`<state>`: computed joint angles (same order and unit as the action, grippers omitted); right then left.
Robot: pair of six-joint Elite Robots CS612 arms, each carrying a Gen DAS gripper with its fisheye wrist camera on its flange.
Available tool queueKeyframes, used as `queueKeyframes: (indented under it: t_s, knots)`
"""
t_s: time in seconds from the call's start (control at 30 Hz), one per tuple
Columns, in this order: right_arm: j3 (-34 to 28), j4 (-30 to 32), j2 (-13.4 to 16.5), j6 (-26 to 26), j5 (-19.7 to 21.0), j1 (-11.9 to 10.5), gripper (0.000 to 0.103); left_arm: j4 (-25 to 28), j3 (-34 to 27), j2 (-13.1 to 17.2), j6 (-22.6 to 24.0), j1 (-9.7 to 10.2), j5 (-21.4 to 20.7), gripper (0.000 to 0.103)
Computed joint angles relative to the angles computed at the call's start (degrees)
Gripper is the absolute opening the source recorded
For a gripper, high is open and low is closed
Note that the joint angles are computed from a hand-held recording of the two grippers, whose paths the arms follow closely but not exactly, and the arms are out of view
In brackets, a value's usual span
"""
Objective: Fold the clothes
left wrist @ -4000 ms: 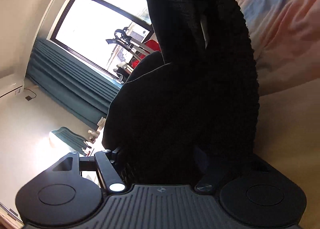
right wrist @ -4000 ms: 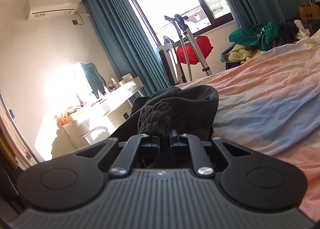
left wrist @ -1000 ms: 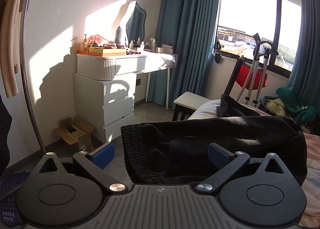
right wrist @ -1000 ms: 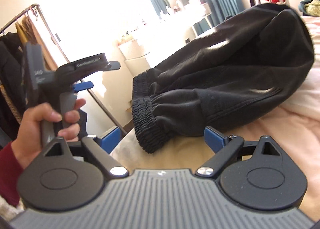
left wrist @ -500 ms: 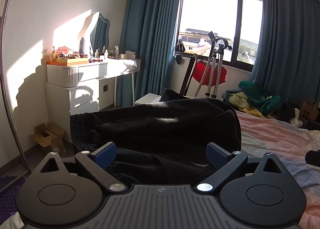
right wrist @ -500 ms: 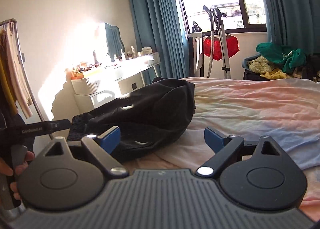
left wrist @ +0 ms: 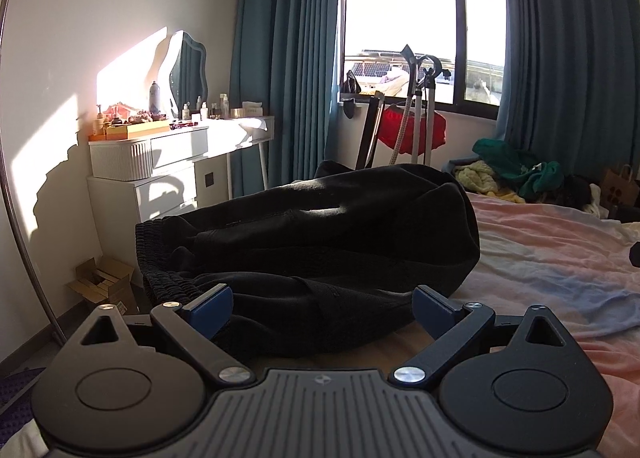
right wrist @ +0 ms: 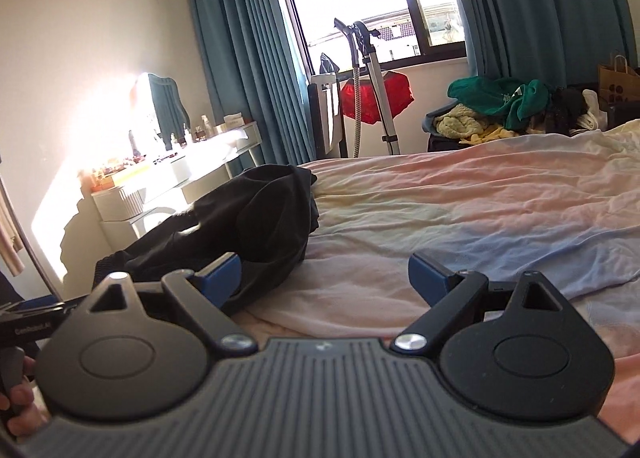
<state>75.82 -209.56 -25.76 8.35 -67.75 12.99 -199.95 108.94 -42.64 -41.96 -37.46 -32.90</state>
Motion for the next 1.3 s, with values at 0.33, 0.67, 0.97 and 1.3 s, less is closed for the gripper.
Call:
queueKeyframes:
  t_s: [0.33,0.67,0.97,1.3]
  knots:
    - [1.9,4.9,-2.2,-0.7,-8.6,0.9,0.092,-3.8,-2.1,1.5,9.2,2.12,-8.5,0.084]
    - [2.4,3.1,-2.6,5.4,-9.9,-1.5,0.092,-1.3,-22.6,9.3,25.5,7.4,-24.0,0.067]
    - [-2.9,13.4,0.7,11.3,-9.8,-3.4,0.092,18.4,-55.0,24.9,26.4,10.15,-16.3,0.057]
    - [-7.9,17.5,3.7,8.8,-10.7,-2.8,0.092,6.6,-45.8,20.8,33.5,8.86,-18.1,0.001]
